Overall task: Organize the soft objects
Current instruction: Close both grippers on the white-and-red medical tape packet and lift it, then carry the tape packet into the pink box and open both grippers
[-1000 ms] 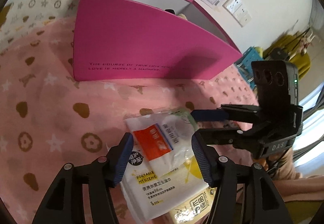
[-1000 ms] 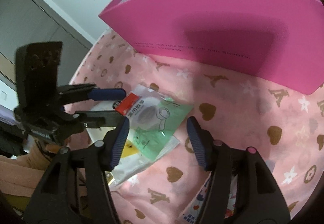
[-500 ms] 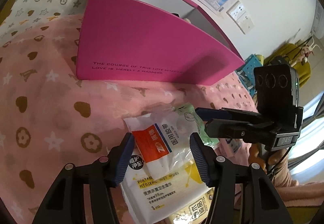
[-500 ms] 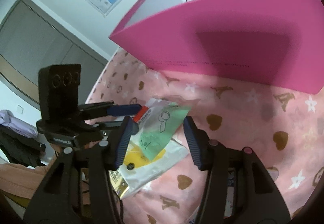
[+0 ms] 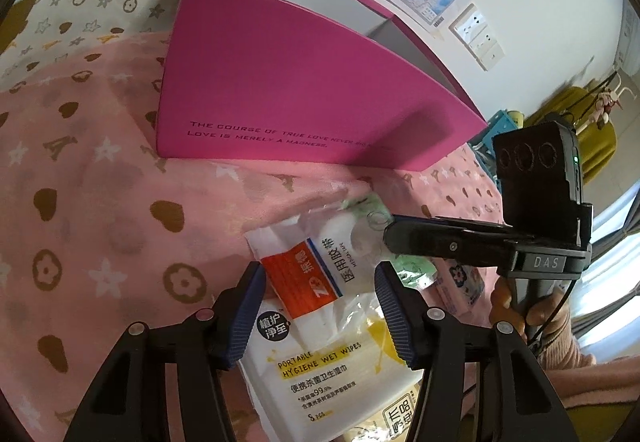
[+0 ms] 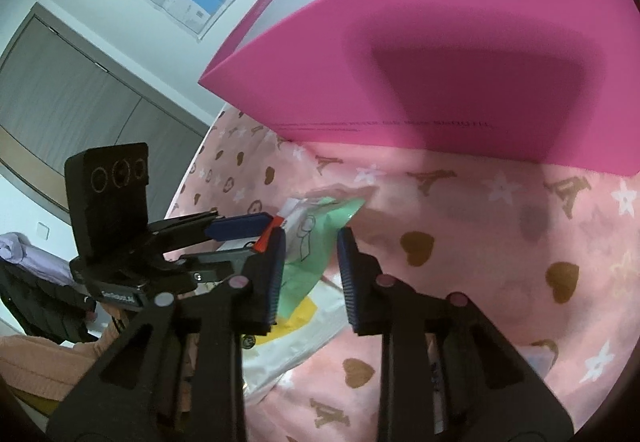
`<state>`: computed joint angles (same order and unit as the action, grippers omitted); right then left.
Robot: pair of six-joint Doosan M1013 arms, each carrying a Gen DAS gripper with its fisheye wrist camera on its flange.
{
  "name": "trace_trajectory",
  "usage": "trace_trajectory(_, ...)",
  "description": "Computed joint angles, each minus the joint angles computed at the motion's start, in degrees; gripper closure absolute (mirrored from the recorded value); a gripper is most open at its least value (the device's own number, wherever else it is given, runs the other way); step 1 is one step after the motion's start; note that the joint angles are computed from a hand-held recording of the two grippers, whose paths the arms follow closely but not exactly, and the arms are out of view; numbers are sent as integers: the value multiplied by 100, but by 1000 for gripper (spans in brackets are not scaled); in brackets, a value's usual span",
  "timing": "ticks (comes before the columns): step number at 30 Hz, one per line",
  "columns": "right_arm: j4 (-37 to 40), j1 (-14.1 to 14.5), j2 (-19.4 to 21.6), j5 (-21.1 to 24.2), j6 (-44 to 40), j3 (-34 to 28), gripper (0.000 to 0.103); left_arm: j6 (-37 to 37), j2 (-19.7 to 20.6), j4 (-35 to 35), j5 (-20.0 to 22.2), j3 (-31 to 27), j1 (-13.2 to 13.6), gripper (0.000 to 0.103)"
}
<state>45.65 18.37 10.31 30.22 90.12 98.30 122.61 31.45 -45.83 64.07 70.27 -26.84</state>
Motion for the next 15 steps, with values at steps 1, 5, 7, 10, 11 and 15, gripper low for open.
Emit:
trace_trajectory(1, 123, 8, -13, -98, -119, 33, 80, -24, 4, -13, -9, -5, 4, 44)
trace_trajectory(5, 485, -5, -76, -302, -567, 118, 84, -98, 51, -88, 68, -58, 41, 42)
trace_trajectory(7, 659, -24, -108, -397, -733, 177, 85, -68, 79, -76, 137, -100, 21, 41)
trace_trajectory(10, 1036, -65, -105, -434, -999, 250, 86, 20, 106, -73, 212, -137, -28, 41)
trace_trajectory(11, 1068, -76, -107, -421, -1030, 269, 86, 61, 114, -87, 237, -151, -42, 41)
trace_trajectory(15, 1110, -70, -115, -446, -1035, 300, 86, 61, 127, -112, 305, -210, -92, 43)
